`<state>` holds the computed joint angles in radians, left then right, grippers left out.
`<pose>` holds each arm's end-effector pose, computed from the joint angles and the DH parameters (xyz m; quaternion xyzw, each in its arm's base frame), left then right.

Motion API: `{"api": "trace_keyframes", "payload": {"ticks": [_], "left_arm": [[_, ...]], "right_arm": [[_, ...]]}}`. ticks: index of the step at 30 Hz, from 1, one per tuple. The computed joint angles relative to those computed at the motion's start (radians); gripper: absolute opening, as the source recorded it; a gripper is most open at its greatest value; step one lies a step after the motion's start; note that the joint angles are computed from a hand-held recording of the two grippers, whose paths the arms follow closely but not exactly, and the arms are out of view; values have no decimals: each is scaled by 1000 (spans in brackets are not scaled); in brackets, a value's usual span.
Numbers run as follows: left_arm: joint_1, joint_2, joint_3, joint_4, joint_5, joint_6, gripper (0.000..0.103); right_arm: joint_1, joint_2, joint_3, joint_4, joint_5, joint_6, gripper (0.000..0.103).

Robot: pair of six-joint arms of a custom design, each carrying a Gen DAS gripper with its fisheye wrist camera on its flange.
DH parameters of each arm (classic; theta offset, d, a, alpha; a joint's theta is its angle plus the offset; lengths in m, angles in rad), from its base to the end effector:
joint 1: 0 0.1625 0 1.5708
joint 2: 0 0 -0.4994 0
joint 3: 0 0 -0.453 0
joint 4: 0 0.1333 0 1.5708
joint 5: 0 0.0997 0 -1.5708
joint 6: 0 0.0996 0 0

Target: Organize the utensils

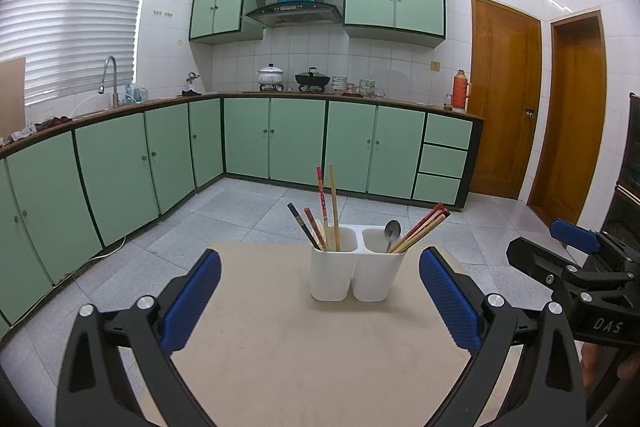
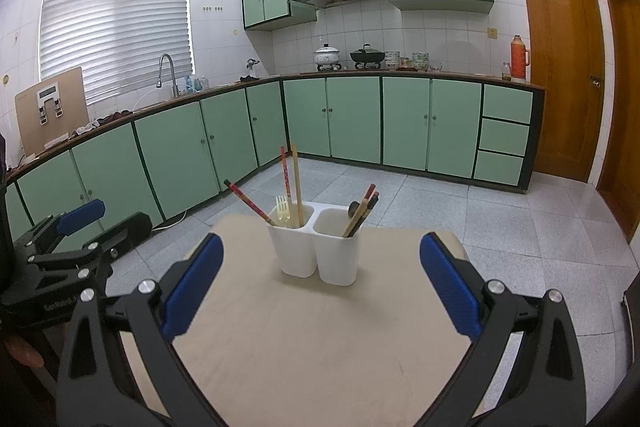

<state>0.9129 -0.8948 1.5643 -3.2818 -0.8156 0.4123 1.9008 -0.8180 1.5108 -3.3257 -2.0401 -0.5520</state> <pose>-0.3178 -0.7409 0.3204 0.2534 0.7872 -0.4982 0.2608 0.3480 -0.7435 0.2814 0.2515 -0.8087 0.4673 0.2538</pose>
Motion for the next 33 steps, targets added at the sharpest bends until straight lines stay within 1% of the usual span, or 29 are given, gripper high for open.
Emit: {"api": "trace_keyframes", "payload": {"ticks": [33], "left_arm": [[4,-3,-1,-1,0,9,97]], "right_arm": [[3,5,-7,8,-9,-9,95]]}}
